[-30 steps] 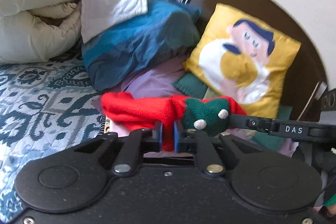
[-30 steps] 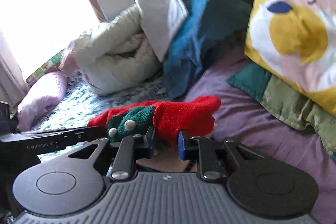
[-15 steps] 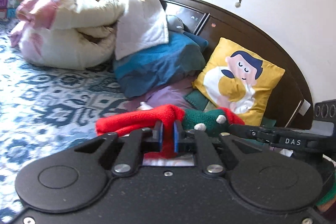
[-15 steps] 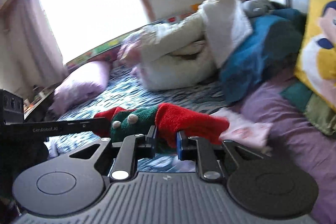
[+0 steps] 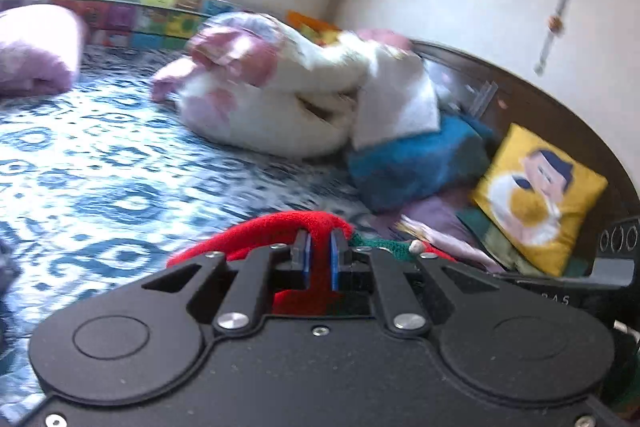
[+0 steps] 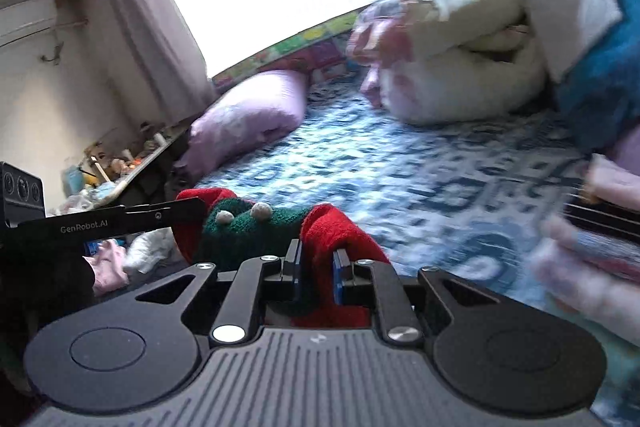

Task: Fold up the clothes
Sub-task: 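Lift the red sweater off the stack and lay it on the quilt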

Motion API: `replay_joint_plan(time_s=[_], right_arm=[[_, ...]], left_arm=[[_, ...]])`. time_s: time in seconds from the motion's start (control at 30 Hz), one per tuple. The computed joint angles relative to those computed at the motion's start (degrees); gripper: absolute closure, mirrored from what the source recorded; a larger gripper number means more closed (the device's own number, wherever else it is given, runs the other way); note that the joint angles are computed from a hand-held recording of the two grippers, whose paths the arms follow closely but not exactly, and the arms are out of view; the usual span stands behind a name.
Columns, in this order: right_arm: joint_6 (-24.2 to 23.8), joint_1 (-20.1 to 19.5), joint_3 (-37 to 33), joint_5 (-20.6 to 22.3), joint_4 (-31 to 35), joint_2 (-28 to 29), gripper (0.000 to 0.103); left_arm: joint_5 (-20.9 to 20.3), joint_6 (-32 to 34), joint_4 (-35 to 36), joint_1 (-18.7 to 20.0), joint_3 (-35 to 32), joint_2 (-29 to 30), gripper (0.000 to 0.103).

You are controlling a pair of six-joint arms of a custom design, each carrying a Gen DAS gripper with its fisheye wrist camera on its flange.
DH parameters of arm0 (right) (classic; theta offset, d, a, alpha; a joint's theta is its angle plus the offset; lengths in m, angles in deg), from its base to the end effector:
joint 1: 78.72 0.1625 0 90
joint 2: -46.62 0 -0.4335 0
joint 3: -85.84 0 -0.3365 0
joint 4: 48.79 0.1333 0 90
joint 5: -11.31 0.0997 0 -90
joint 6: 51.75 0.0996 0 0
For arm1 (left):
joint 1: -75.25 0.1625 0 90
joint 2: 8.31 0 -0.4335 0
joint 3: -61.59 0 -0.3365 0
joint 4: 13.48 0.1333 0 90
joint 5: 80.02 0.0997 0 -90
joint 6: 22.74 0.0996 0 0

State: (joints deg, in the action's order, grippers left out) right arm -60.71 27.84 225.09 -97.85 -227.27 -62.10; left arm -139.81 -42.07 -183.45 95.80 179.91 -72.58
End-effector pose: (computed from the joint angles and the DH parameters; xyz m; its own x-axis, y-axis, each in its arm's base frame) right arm 0.1772 -0.2429 0.4367 -0.9491 -0.0818 0.3040 -0.3028 0.5020 -0.8101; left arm -0.4160 -0.3518 0.2468 -0.7594 0.5862 -0.2824 0.6261 0.5402 -0.5623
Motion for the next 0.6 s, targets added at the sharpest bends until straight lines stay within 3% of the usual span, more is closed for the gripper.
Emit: replay_joint_plan(time_s=[0.17,0.27,0.37,0.43,0.5,0.6], right_arm=[[2.9,0.7,1.5,1.4,-3.2,8.4,0.086],[6.8,0.5,4.0,-1.0,2.1,12.3,0.086],[7.7,-0.3,8.7,-1.6,5.2,14.8,0.084],[9.2,-0.5,12.1,-1.0,4.6,14.8,0.083],[11.3,0.7,14.5,-1.4,3.9,14.1,0.082],[15.0,3.7,16.1,-2.1,4.3,12.3,0.069]], left_arm=[[3.6,-3.8,3.5,-0.5,10.2,-7.9,0.096],[2.3,-12.7,10.0,-0.7,19.5,-13.4,0.096],[0.4,-22.7,16.3,-1.3,27.0,-18.6,0.092],[0.2,-29.1,16.6,-2.7,31.6,-22.6,0.079],[0.9,-35.3,16.9,-4.7,34.9,-26.5,0.058],[1.1,-38.3,15.3,-5.0,36.6,-28.0,0.053]])
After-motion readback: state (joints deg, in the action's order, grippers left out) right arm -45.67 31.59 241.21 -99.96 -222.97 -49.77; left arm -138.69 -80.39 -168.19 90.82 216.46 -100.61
